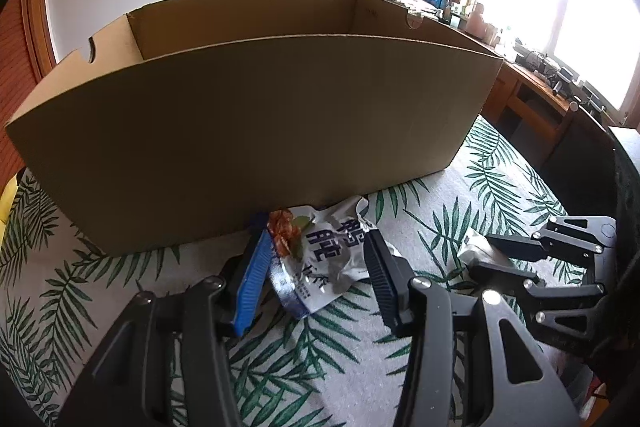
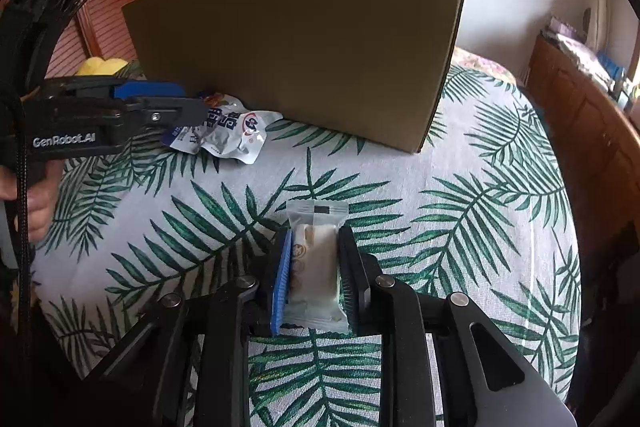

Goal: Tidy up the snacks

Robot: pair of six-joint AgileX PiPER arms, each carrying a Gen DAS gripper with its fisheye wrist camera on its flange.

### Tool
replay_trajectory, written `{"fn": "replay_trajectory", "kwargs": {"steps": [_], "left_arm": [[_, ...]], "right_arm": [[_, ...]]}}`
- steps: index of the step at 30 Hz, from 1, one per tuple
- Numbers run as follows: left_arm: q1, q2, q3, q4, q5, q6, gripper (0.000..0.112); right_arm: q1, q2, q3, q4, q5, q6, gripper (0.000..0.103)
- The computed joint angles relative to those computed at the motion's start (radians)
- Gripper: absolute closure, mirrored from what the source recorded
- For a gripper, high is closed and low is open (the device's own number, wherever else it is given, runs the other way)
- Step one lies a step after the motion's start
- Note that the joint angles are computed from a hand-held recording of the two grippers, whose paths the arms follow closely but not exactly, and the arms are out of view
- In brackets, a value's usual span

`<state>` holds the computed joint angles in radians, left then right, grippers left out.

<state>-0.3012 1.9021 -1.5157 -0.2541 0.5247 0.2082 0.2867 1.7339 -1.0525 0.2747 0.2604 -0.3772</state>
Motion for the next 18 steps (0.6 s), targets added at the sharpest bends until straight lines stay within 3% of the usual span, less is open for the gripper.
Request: {"fn": "replay_trajectory", "kwargs": {"steps": [13, 16, 18], "left_arm": [[-0.053, 0.101, -0.126, 0.193, 0.036, -0.206, 0.062], [-0.065, 0.110, -0.133, 0.232, 0.033, -0.241, 0.058], [-0.080, 0.117, -0.140, 0.296, 0.035, -0.301, 0.049]], "right_arm": [[-0.044, -0.001, 0.016, 0.307, 0.012, -0.297, 0.081], [-0.059, 0.000, 0.015, 0.378, 0.027, -0.366, 0.080], [-0.066, -0.001, 0.016, 0.402, 0.032, -0.396, 0.080]]}}
